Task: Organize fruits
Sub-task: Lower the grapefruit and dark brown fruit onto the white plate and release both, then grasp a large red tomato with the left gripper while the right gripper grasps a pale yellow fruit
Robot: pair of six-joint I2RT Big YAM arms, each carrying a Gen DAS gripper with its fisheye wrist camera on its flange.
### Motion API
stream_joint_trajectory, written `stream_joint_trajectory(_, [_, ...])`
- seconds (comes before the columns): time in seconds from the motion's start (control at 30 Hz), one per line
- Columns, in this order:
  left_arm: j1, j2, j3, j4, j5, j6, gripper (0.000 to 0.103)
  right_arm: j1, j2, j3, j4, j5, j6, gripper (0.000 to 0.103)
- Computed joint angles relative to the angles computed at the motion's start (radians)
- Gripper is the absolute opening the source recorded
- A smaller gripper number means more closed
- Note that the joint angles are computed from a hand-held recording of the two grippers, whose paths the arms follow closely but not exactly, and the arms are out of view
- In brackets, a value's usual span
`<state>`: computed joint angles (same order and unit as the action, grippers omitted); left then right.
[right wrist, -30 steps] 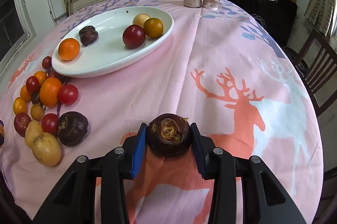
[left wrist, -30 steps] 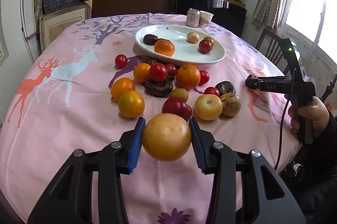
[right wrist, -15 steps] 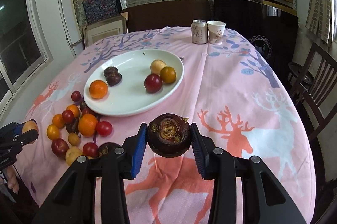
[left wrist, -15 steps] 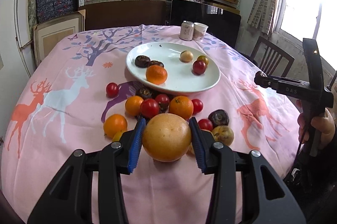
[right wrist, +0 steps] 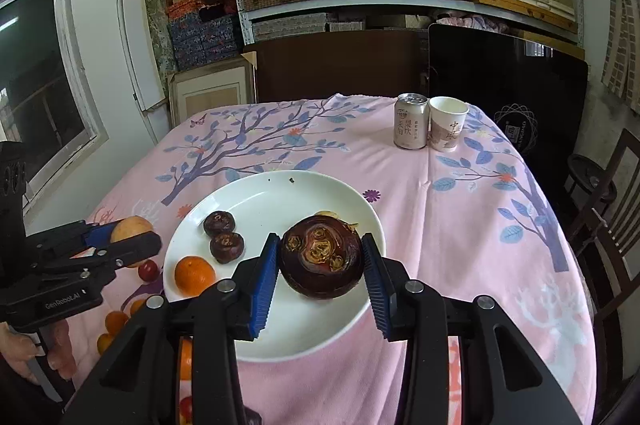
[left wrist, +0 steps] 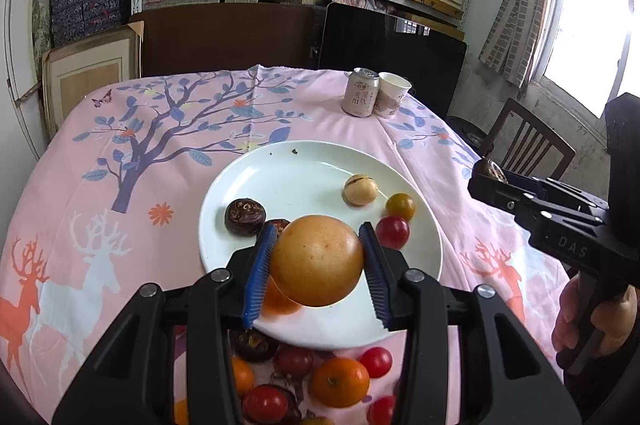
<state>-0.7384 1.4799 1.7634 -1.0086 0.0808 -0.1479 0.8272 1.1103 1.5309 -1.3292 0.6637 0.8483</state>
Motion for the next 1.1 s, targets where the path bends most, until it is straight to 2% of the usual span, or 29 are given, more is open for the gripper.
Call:
stream_joint_trajectory(0.13, [0.014, 0.114, 0.089, -0.036, 0.021, -0.031, 0.042, -0.089, 0.046, -0.004, 0.063, -0.094, -0.069, 0.041])
stream_joint_trajectory(0.33, [0.032, 0.206, 0.152, -0.076, 0.062, -0.074, 0.045, -0.182, 0.098, -0.038, 0.142, -0.224, -0.13, 0.043])
stream_joint_trajectory(0.4, [0.039, 0.194, 0.137, -0.052, 0.07, -0.098, 0.064, -0.176, 0.108, -0.033, 0.143, -0.193, -0.131, 0.059])
stream_joint_trajectory(0.47, [0.043, 0.164, 0.109, -0.016, 0.055, -0.106, 0.073, -0.155, 0.096, -0.036, 0.146, -0.156, -0.126, 0.064])
stream_joint_trajectory(0.6, [0.053, 0.083, 0.05, 0.003, 0.073, -0.102, 0.073, -0.101, 0.057, -0.038, 0.098, -0.106, -0.071, 0.064])
stream_joint_trajectory(0.73, [0.03, -0.066, -0.087, 0.006, 0.043, -0.019, 0.073, 0.031, -0.002, -0.063, 0.018, -0.028, 0.03, 0.066])
stream_joint_trajectory(0.83, [-0.012, -0.203, -0.23, 0.011, -0.017, 0.066, 0.074, 0.156, -0.038, -0.098, -0.053, 0.042, 0.15, 0.07])
stream_joint_trajectory(0.9, [-0.043, -0.287, -0.325, 0.015, -0.061, 0.103, 0.074, 0.248, -0.053, -0.126, -0.107, 0.091, 0.252, 0.07])
stream_joint_trajectory(1.0, [-0.073, -0.387, -0.444, 0.015, -0.092, 0.115, 0.074, 0.393, -0.061, -0.166, -0.218, 0.165, 0.466, 0.07])
stream_joint_trajectory(1.1, [-0.086, -0.443, -0.526, 0.01, -0.132, 0.108, 0.074, 0.491, -0.062, -0.197, -0.285, 0.176, 0.631, 0.07])
